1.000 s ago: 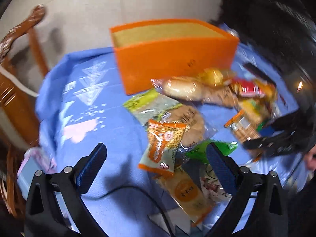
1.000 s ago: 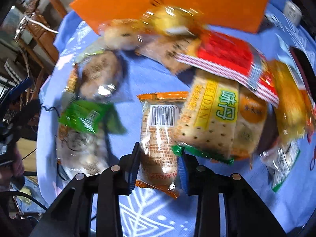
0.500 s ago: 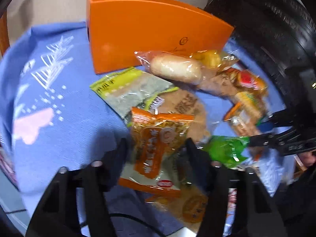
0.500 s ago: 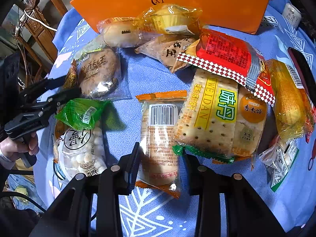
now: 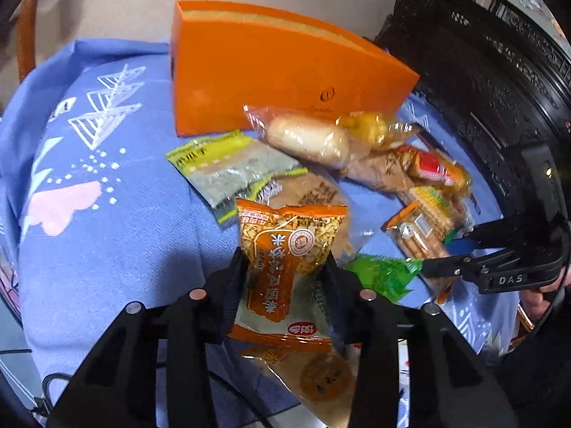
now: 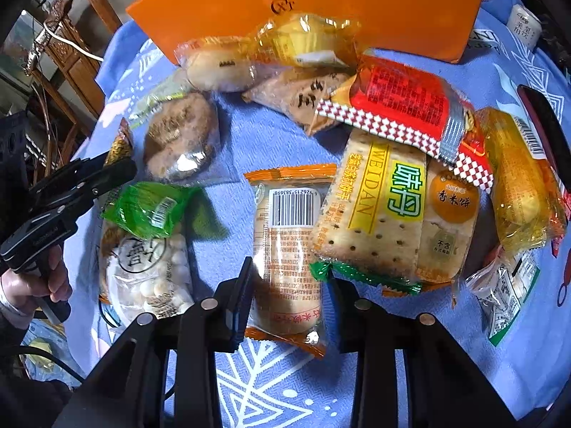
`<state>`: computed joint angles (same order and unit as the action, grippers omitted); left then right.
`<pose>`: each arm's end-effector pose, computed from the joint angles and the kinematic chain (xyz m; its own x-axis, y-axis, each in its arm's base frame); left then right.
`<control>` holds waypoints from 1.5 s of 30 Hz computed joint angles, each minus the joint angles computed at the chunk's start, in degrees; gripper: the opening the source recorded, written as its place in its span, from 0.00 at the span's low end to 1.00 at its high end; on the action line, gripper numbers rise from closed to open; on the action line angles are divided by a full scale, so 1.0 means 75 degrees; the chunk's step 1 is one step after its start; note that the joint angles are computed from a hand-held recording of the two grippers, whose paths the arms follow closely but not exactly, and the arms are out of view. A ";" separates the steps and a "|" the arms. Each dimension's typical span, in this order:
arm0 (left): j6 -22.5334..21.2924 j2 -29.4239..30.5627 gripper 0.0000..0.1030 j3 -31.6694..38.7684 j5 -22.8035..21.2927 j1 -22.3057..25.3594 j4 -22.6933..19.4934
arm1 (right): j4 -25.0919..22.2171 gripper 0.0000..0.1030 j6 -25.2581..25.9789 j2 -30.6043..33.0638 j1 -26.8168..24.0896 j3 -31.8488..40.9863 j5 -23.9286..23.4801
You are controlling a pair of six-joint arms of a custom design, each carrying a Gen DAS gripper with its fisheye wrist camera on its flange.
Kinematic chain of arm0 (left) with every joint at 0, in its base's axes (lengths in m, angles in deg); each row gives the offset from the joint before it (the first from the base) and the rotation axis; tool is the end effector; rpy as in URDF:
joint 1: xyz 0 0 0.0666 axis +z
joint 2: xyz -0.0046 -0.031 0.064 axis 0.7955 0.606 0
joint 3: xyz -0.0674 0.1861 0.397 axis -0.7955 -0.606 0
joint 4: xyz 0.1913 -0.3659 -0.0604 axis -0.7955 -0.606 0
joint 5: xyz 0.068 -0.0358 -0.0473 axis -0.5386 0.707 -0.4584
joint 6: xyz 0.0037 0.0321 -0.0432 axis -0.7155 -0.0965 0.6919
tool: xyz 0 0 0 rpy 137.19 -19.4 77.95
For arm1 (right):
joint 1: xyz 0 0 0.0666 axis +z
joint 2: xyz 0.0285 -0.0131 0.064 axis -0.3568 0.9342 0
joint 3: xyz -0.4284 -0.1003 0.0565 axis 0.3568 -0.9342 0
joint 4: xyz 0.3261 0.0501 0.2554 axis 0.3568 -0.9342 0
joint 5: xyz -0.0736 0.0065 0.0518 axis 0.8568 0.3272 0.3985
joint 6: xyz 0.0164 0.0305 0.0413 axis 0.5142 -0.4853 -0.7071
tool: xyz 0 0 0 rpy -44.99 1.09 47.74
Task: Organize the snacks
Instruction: 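Grasp an orange bread pack with the left tool while the right tool grasps a barcode bread pack, then release both bread packs into the orange box from the left and right tools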
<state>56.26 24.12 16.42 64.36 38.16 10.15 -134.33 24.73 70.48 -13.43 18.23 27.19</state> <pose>0.4407 -0.1306 0.3634 -0.7470 0.3644 -0.5560 0.5797 0.7664 -0.2765 0.3564 0.0539 0.3577 -0.9673 0.0629 -0.2458 -0.0025 0.9664 0.2572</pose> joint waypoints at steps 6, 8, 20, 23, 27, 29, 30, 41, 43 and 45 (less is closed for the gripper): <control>0.0260 -0.0442 0.39 0.0051 0.0005 0.0214 -0.0087 | 0.0034 0.34 0.0192 -0.0349 -0.0135 -0.0025 -0.0083; 0.0343 -0.0598 0.39 0.0112 -0.0011 0.0243 -0.0133 | 0.0057 0.34 0.0228 -0.0502 -0.0196 -0.0034 -0.0096; 0.0938 -0.0468 0.39 0.1595 0.0182 -0.0021 -0.0238 | 0.0248 0.34 0.0515 -0.1297 -0.1144 0.0755 -0.0782; 0.1078 -0.0035 0.39 0.2385 0.0143 -0.0152 -0.0299 | 0.0460 0.34 0.0451 -0.1051 -0.1532 0.1292 -0.1015; 0.1386 0.0679 0.39 0.3541 -0.0063 -0.0371 -0.0282 | 0.1147 0.34 0.0082 -0.0347 -0.1602 0.2126 -0.0925; 0.1543 0.1073 0.39 0.4157 -0.0161 -0.0479 -0.0348 | 0.1417 0.34 0.0089 0.0005 -0.1643 0.2527 -0.0837; 0.1567 0.1245 0.39 0.4422 -0.0202 -0.0521 -0.0402 | 0.1491 0.34 0.0113 0.0171 -0.1649 0.2710 -0.0824; 0.2702 0.2368 0.96 0.6346 -0.1678 -0.0733 -0.1223 | 0.1892 0.69 0.0265 0.0846 -0.1769 0.3622 -0.0378; 0.2862 0.2006 0.96 0.5750 -0.1630 -0.0665 -0.0951 | 0.1849 0.70 0.0474 0.0580 -0.1846 0.3336 -0.0252; 0.2898 0.1734 0.96 0.5224 -0.1674 -0.0621 -0.0956 | 0.1522 0.70 0.0593 0.0366 -0.1979 0.3023 -0.0248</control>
<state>77.99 37.13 55.60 51.81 33.50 2.98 -122.92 29.17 73.22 -28.27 40.90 25.33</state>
